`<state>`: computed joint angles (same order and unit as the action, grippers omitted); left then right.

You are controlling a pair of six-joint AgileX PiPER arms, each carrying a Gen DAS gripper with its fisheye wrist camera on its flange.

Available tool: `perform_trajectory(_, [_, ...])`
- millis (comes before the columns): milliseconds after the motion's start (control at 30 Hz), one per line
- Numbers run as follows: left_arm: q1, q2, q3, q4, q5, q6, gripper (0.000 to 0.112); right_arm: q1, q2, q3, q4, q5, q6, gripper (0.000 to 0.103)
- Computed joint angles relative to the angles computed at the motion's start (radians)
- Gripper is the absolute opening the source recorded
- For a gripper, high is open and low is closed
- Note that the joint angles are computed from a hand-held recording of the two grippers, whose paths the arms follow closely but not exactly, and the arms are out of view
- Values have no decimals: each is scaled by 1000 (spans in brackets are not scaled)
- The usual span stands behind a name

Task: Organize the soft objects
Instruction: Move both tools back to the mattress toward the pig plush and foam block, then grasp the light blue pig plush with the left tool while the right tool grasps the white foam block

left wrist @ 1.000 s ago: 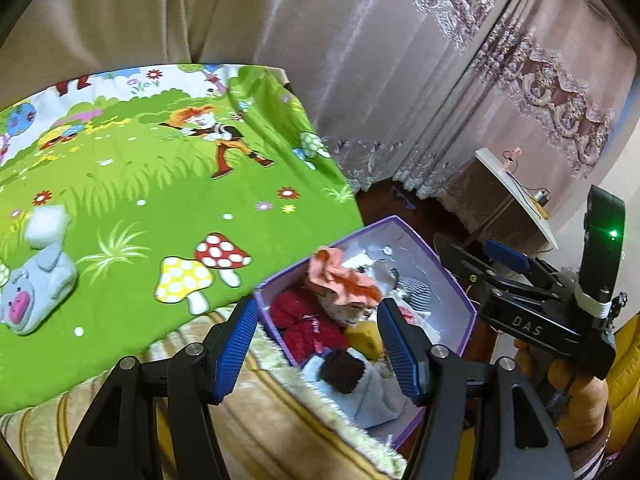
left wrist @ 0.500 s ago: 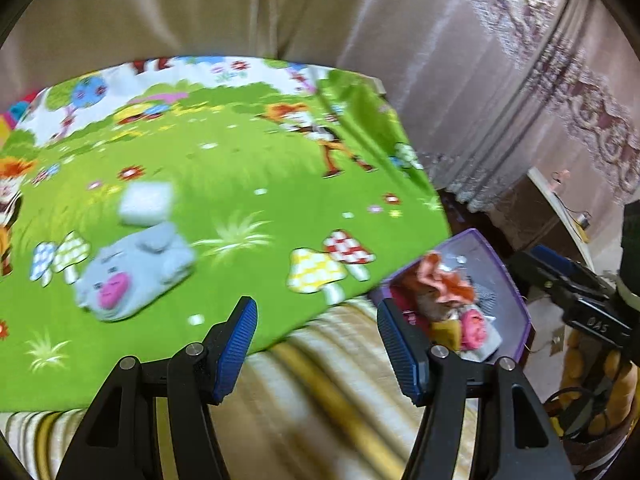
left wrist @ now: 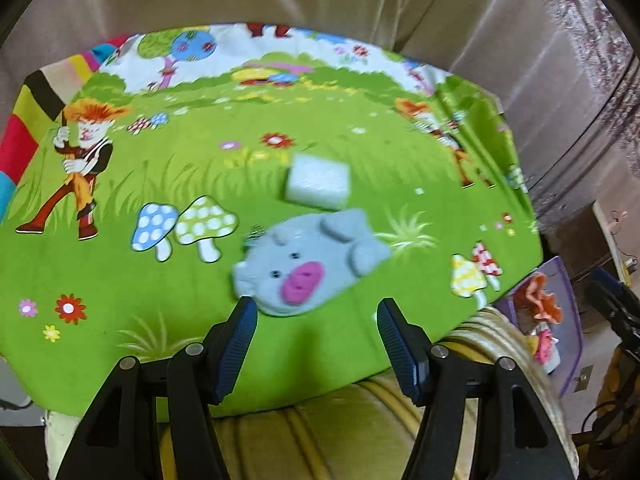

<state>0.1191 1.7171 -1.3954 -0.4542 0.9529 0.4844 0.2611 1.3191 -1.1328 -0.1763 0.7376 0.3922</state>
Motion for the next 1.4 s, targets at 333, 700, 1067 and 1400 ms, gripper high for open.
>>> perform_trajectory(333, [-33, 181, -184, 119, 43, -65, 68, 53, 181, -166, 70, 7, -98, 90])
perform_trajectory(700, [-54, 330, -344, 128, 125, -58, 68, 86, 393, -395, 92, 55, -154, 90])
perform_trajectory(1067, [-69, 294, -274, 125, 87, 54, 44, 131, 664, -730, 87, 158, -212, 90])
perform_trajectory(1400, [50, 256, -209, -35, 155, 93, 34, 169, 988, -1229, 143, 387, -175, 90])
